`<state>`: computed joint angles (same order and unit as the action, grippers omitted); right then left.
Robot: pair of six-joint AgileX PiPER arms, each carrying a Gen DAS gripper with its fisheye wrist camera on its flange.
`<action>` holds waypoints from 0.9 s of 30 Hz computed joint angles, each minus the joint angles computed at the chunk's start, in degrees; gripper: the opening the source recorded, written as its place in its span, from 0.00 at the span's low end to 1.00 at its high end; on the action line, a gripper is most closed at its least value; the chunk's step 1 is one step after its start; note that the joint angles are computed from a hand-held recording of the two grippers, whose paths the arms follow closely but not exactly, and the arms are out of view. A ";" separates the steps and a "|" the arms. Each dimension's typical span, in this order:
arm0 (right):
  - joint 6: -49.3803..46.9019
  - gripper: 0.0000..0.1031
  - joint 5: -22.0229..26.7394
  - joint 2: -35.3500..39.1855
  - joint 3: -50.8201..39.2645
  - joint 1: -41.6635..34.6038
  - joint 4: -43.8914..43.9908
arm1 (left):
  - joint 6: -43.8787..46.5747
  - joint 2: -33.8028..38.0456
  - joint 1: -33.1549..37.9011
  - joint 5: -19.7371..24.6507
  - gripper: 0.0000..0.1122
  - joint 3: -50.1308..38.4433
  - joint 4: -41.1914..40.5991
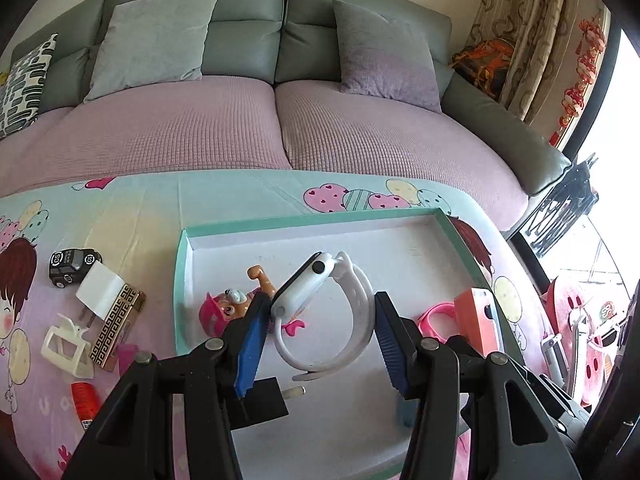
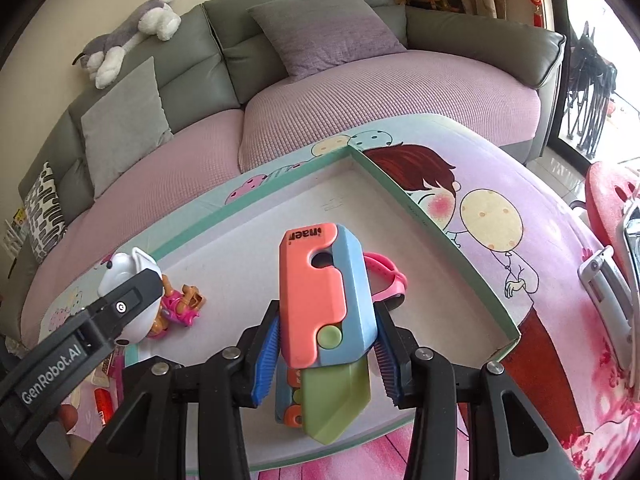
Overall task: Organize rigid objects
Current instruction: 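Carry the white smartwatch and folding knife over the tray with both tools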
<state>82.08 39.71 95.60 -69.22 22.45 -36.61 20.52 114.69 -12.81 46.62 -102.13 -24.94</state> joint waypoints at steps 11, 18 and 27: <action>-1.47 0.45 -1.57 0.26 0.83 -1.12 1.65 | -4.14 1.86 -1.91 0.27 0.48 -2.08 4.28; -2.43 0.45 -2.39 0.07 1.18 -1.64 2.62 | -6.48 1.99 -2.58 -0.01 0.48 -2.31 6.73; -5.70 0.45 -2.70 0.97 0.60 -2.56 5.01 | -8.97 2.51 -3.47 0.09 0.48 -2.26 9.41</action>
